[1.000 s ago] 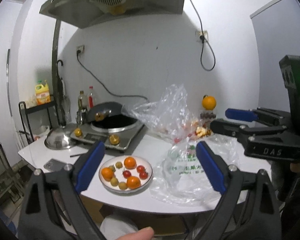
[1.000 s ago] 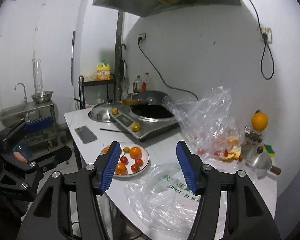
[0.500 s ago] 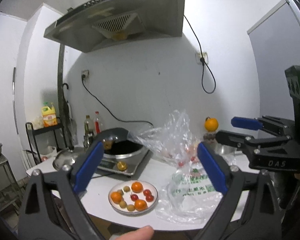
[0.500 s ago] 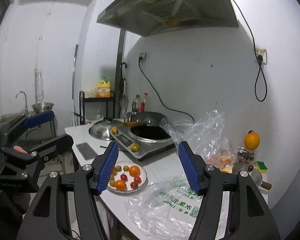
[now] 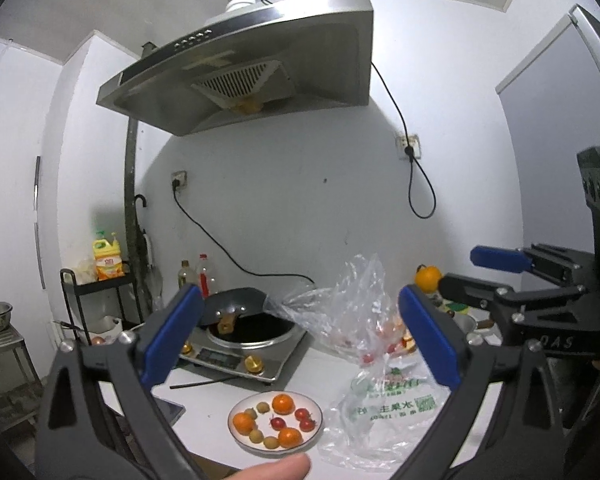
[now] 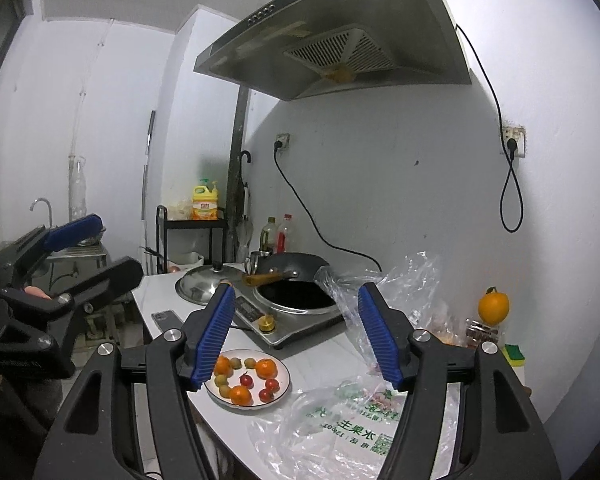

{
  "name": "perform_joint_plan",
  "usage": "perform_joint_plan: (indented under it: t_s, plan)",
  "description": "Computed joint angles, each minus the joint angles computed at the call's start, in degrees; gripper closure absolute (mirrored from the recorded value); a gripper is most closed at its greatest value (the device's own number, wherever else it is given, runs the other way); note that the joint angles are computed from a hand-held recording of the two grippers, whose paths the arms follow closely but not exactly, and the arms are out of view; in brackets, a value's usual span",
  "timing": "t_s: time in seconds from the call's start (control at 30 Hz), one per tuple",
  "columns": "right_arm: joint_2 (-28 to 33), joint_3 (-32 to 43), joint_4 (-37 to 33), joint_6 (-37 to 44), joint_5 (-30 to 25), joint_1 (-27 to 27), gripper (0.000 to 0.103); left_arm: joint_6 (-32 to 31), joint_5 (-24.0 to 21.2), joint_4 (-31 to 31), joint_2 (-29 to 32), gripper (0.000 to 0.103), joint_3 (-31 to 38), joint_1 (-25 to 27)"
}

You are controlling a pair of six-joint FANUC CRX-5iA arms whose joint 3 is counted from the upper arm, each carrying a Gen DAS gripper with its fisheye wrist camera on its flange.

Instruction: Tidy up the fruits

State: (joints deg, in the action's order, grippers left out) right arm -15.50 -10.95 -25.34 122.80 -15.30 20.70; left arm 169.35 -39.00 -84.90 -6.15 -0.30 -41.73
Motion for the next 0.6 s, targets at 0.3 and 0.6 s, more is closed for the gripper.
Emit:
perform_joint_plan:
  t_s: [0.3, 0.6]
  plan:
    - [-0.5, -1.0, 3.2, -4.3, 2.8, 0.5, 0.031, 1.2, -1.7, -2.6, 0.5, 0.001, 0.4, -1.2]
    - [-0.4, -1.4, 5.3, -6.1, 3.6, 1.0, 0.028, 1.5, -0.5, -2.4, 1.1, 0.001, 1.3, -0.7]
